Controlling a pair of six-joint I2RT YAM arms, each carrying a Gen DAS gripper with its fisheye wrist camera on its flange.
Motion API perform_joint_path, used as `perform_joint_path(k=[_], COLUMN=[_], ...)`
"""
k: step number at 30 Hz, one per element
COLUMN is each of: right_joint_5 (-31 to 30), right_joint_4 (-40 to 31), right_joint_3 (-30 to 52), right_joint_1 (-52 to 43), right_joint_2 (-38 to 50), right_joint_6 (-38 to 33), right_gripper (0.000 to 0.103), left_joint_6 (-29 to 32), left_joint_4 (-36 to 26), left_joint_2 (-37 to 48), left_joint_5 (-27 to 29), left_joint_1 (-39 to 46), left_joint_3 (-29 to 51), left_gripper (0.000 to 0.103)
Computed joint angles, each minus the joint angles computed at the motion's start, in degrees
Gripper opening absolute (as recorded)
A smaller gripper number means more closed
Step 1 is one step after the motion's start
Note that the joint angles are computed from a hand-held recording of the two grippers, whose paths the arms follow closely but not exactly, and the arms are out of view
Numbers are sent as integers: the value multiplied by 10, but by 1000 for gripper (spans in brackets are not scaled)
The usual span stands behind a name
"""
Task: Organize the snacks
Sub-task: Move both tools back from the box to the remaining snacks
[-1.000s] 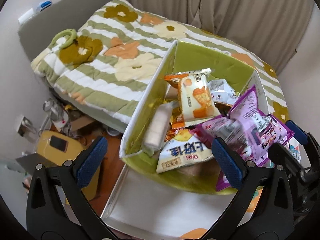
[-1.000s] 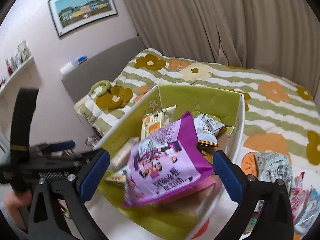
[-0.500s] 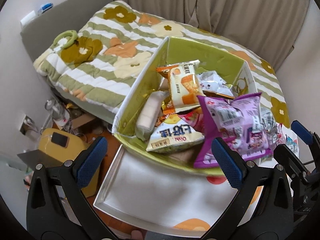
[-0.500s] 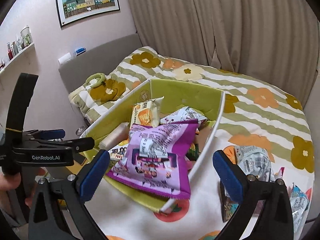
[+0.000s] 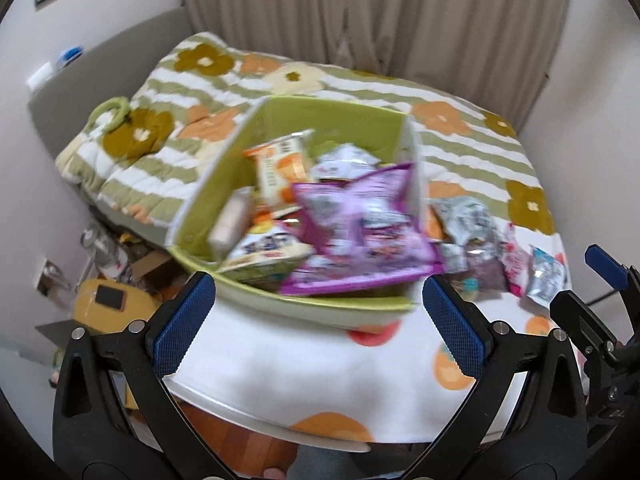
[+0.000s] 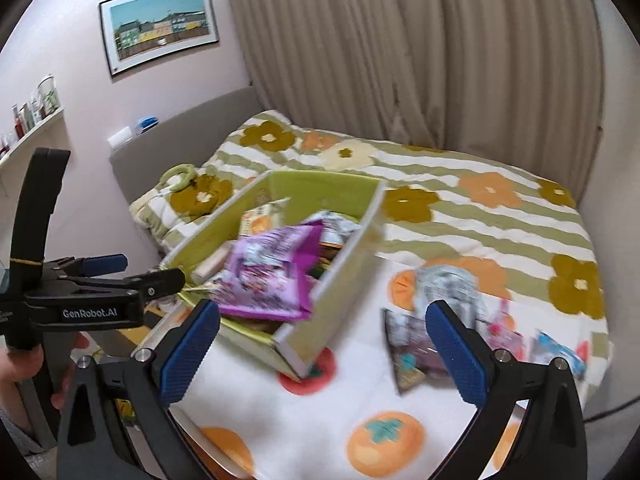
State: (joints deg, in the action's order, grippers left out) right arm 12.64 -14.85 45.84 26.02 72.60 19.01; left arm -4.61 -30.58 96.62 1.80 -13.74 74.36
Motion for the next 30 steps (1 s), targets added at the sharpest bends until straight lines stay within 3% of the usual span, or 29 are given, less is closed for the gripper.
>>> perform_joint_path(k=[5, 13, 21, 25, 30], right_joint_5=[27, 15, -56, -101, -121], right_joint_4=[-60, -143, -148, -117, -77], right_joint_3=[-56, -93, -101, -108, -114], right_joint_1=[-35, -137, -293, -375, -427], right_joint_2=[-108, -224, -224, -187, -121], right_joint_6=[1, -21, -89, -115, -113], right_gripper=[103, 103, 102, 103, 103], left_joint_6=[-19, -7, 86, 159, 210], left_joint_4=[0, 3, 10, 25, 13], left_joint_2=[-3, 34, 117, 174, 265], left_joint_5=[0, -20, -63, -114, -121], left_joint_1=[-76, -178, -242, -276, -291], left_joint_3=[3, 41, 106, 140, 206], left_gripper=[103, 103, 103, 103, 103])
